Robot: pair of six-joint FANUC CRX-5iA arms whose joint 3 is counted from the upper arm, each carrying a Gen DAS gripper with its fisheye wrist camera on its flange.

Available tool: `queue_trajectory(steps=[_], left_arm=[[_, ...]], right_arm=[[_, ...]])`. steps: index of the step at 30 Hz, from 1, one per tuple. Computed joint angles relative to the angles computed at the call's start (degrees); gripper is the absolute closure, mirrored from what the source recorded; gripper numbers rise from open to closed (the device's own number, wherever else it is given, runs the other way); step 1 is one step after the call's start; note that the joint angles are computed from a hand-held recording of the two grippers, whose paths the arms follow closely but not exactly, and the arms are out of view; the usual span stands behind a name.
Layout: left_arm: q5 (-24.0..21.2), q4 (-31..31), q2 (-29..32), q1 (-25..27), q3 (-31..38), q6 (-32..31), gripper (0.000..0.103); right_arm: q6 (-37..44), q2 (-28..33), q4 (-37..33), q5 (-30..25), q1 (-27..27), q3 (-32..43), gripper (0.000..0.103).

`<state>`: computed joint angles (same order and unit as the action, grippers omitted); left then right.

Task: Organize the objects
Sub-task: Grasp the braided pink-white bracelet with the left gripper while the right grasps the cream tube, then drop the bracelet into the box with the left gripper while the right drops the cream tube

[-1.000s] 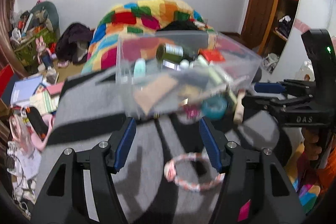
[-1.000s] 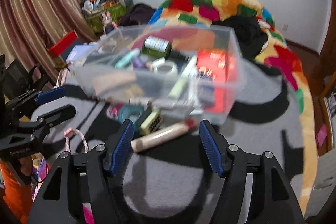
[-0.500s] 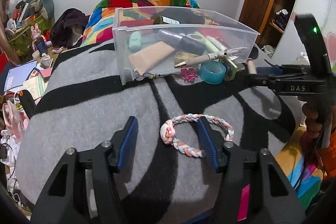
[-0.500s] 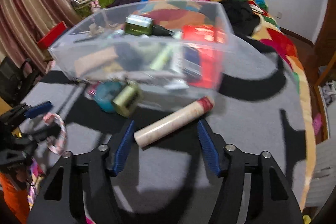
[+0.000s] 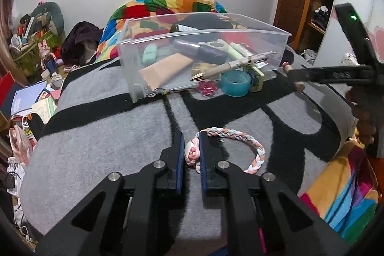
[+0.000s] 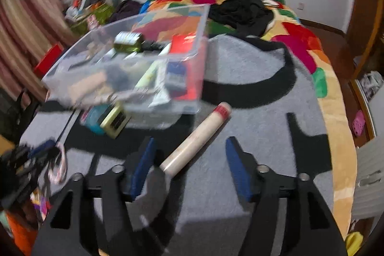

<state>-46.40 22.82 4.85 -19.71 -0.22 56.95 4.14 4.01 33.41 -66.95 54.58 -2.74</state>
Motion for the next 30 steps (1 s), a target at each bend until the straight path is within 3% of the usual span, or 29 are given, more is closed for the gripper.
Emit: queue_trajectory(steps=[3,5,7,8,21,24,30], left_arm=[[0.66,0.74,-0.11,-0.33,-0.08,-0.16,0.092],[1.20,1.84,-0.08,-0.30,-0.05,-0.27,0.092],[1.70,3.57,0.05,-0.06,0.08,-0.28,0.092],[1.91,4.09,0.11,0.00,0.19,-0.17,0.092],[7.89,10.78,0.35,0.48,2.04,-0.72,0.092],[9.30,11.43,1.49,0.49,3.80,-0.48,0.092],[7.64,8.83,6.63,0.73,11.27,4.81,0.092]], right_arm=[[0.04,0.67,0.89,-0.36,-0.30,-0.34,0.047],[0.71,1.24,2.27,-1.94,0.43,-0.23,0.061],[1.12,0.98,2.89,-2.19,0.78,-0.82,0.084],[1.19,0.73,3.16,-2.41,0.98,-1.21,0.089],[-8.25,-4.14,16.06,-4.52,4.73,-5.69,0.089],[-7.22,-4.02,18.62,-2.75,4.23,-4.48,0.089],[-4.17,-1.34,18.33,3.19,1.43,-0.61,0.089]])
